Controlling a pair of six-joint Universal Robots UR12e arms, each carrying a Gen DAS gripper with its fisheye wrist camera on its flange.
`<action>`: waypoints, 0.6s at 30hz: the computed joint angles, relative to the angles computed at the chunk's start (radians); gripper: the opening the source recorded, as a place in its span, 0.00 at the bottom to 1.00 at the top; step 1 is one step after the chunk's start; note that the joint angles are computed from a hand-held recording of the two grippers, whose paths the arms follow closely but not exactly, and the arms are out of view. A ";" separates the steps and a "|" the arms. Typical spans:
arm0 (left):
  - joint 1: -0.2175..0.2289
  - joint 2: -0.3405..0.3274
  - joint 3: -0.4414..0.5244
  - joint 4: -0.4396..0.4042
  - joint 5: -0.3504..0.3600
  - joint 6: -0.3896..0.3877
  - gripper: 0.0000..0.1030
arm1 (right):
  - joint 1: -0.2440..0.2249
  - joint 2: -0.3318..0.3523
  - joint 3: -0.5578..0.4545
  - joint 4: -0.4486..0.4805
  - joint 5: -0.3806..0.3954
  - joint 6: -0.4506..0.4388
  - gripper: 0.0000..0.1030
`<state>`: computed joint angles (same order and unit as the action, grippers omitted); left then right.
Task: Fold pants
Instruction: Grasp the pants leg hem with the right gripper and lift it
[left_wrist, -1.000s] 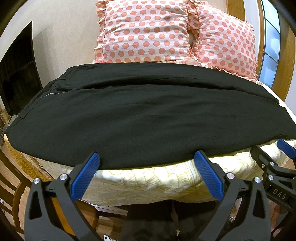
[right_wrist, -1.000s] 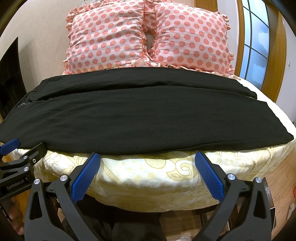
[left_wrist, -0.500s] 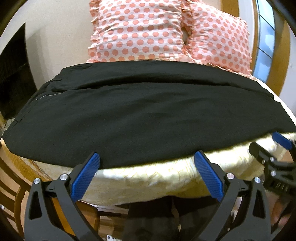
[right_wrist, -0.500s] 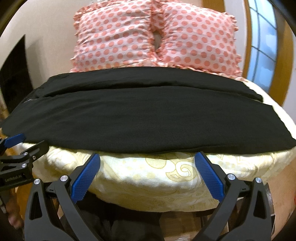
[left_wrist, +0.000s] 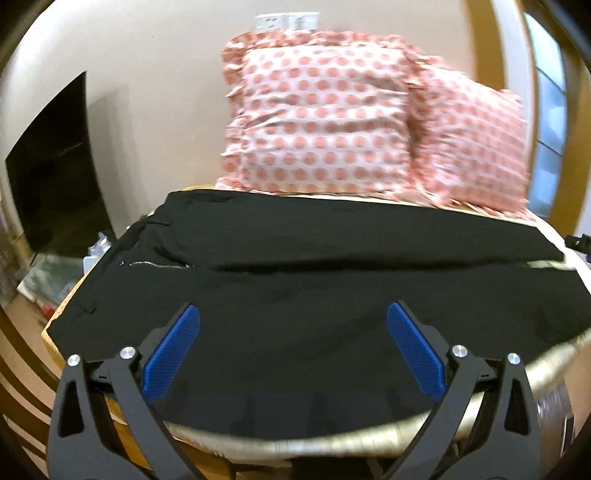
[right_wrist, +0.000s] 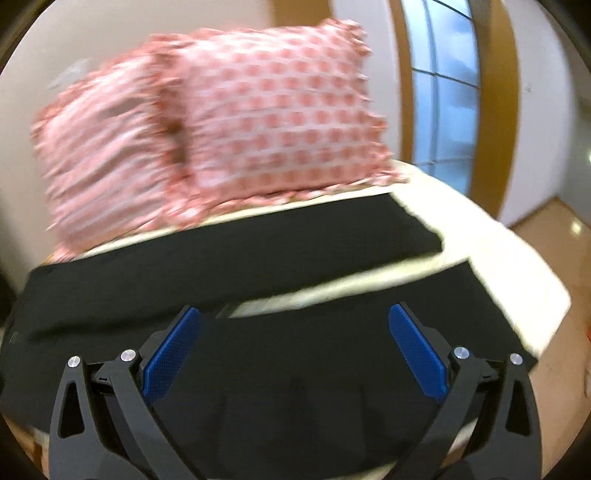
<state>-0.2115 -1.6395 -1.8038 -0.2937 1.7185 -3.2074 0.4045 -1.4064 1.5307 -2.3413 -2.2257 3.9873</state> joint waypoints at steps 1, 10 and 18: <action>0.003 -0.012 0.021 -0.028 -0.002 -0.023 0.98 | -0.026 0.011 -0.023 0.039 0.012 0.012 0.99; 0.002 -0.076 0.094 -0.116 0.012 -0.110 0.98 | -0.236 0.170 -0.256 0.415 0.102 0.200 0.90; 0.000 -0.120 0.136 -0.148 0.029 -0.070 0.98 | -0.311 0.268 -0.372 0.549 0.191 0.347 0.74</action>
<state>-0.2119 -1.7590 -1.6676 -0.4420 1.7471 -3.2775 0.0933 -1.1386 1.1589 -1.7921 -2.0346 4.3342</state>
